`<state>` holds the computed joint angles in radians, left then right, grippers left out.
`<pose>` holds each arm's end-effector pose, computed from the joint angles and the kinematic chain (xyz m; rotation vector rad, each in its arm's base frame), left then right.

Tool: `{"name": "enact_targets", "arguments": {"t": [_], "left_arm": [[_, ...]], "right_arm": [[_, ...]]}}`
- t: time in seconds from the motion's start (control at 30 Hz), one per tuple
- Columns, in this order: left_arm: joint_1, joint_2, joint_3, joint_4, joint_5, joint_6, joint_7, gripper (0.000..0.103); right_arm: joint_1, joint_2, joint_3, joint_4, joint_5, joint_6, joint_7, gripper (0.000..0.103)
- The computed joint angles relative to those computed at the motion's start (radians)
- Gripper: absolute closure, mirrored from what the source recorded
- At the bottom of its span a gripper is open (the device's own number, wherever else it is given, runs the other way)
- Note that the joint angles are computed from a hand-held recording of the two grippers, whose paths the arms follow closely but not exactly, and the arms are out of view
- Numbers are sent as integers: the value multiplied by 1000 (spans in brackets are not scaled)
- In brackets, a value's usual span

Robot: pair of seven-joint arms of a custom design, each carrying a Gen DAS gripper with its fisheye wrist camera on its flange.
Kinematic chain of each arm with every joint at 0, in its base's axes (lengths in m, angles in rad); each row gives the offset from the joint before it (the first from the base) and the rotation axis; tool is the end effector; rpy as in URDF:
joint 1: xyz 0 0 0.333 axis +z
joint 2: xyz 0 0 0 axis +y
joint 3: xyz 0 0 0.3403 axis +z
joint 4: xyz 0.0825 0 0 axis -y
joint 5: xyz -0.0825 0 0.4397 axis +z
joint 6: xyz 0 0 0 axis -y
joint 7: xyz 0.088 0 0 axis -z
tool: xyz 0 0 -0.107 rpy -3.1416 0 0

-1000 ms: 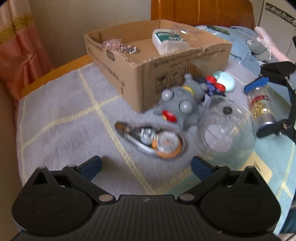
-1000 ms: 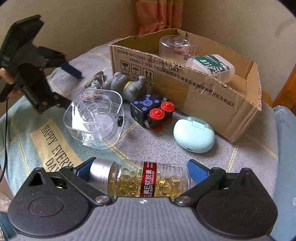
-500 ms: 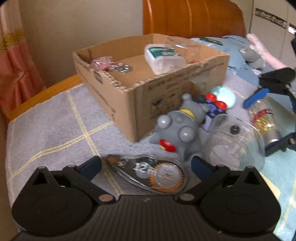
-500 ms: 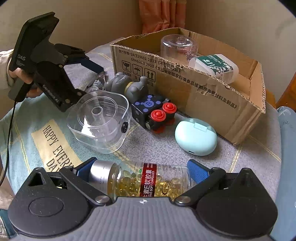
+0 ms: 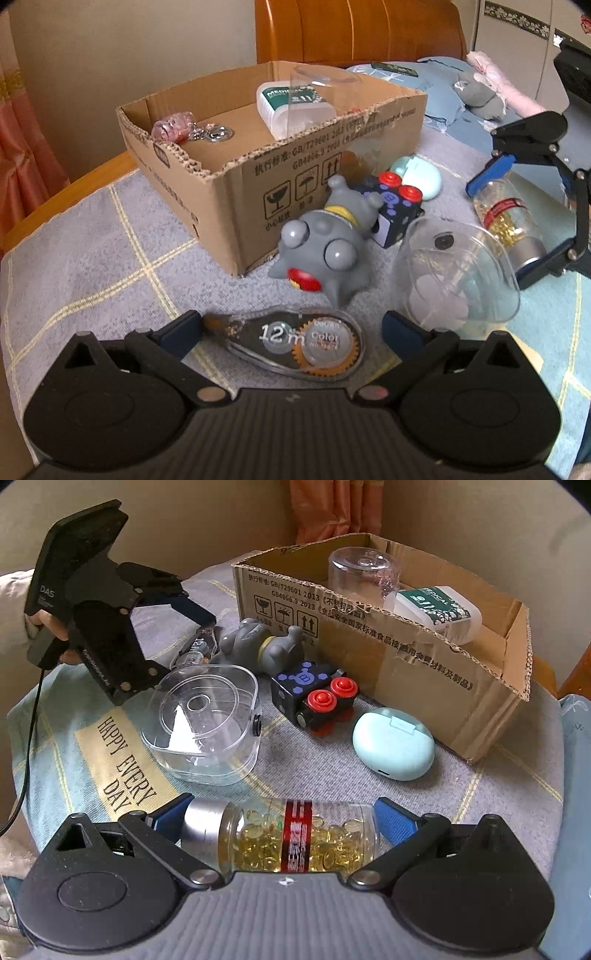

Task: Organize rigid objects
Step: 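Lift the capsule bottle with the right tool while the left tool grasps the correction tape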

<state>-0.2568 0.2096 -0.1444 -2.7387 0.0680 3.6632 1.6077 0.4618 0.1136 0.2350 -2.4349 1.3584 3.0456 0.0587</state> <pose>0.4132 -0.1873 0.2111 -1.3521 2.2676 -0.8459 0.4408 0.2719 0.2567 -2.4161 0.8830 -0.2410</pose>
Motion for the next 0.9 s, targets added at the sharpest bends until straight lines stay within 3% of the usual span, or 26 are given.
{"name": "enact_targets", "arguments": {"t": [0.37, 0.57, 0.73, 0.9], "left_arm": [[-15, -31, -5, -31, -41, -16, 1, 1], [-37, -45, -10, -50, -102, -9, 25, 3], [-54, -59, -18, -54, -150, -20, 36, 13], [-95, -70, -20, -57, -253, -29, 78, 13]], "right_arm": [[-3, 3, 6, -17, -68, 8, 39, 0], [-1, 12, 23, -12, -12, 47, -14, 0], [10, 25, 40, -16, -47, 116, 21, 6], [-3, 20, 59, -34, -128, 138, 115, 6]]}}
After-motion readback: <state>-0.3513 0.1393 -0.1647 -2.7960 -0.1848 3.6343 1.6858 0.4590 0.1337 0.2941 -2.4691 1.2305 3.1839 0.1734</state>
